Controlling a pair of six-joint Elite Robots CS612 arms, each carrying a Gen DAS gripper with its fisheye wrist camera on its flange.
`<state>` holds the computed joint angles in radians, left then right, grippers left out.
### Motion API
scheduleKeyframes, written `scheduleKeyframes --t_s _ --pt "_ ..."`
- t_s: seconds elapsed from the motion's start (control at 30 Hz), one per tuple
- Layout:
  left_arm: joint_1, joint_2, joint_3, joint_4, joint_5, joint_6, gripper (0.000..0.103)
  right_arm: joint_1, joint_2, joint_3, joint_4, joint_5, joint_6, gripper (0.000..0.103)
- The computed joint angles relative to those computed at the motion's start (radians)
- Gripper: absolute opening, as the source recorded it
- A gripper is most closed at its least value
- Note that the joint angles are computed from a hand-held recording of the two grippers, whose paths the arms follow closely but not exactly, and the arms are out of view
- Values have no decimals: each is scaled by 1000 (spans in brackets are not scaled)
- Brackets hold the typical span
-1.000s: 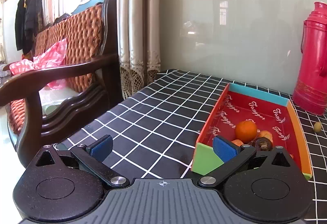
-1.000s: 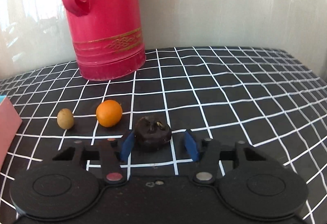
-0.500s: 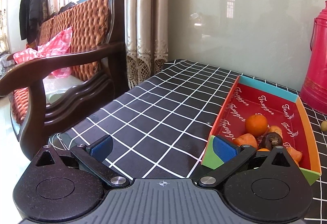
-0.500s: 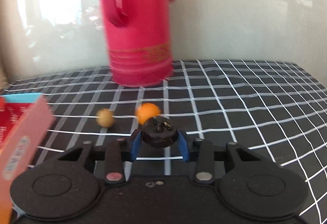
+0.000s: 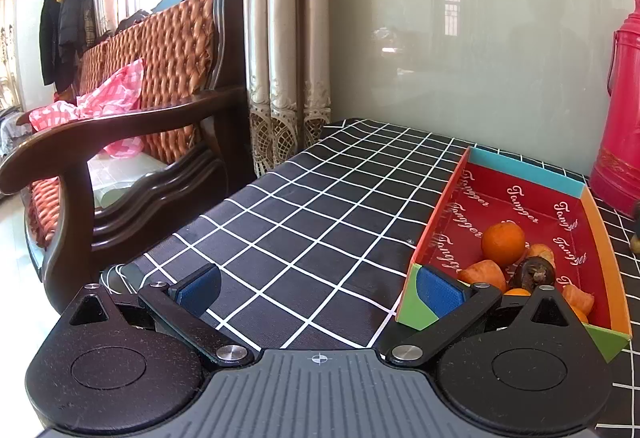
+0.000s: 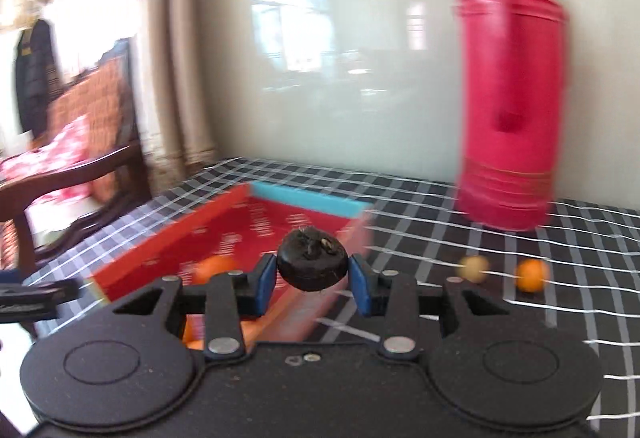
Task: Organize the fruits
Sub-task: 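Carry the dark brown piece with the right gripper and release into the box, then reach the left gripper to the small green-brown fruit and close on it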
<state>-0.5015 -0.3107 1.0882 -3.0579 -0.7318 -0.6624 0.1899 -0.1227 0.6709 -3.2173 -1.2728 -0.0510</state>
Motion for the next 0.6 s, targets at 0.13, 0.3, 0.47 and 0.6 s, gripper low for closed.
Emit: scheduleKeyframes --t_s 0.13,0.3,0.47,0.6 --pt "-1 3 -5 7 6 5 103 15 7 -16 46 47 -54 32" --pt "-1 4 -8 7 8 4 103 31 9 -16 50 39 -104 37" --pt "-1 4 -6 0 6 11 103 28 10 0 -63 -17 -76 70" --pt "-1 3 -5 0 -2 5 103 30 18 -7 -116 -92 -55 84"
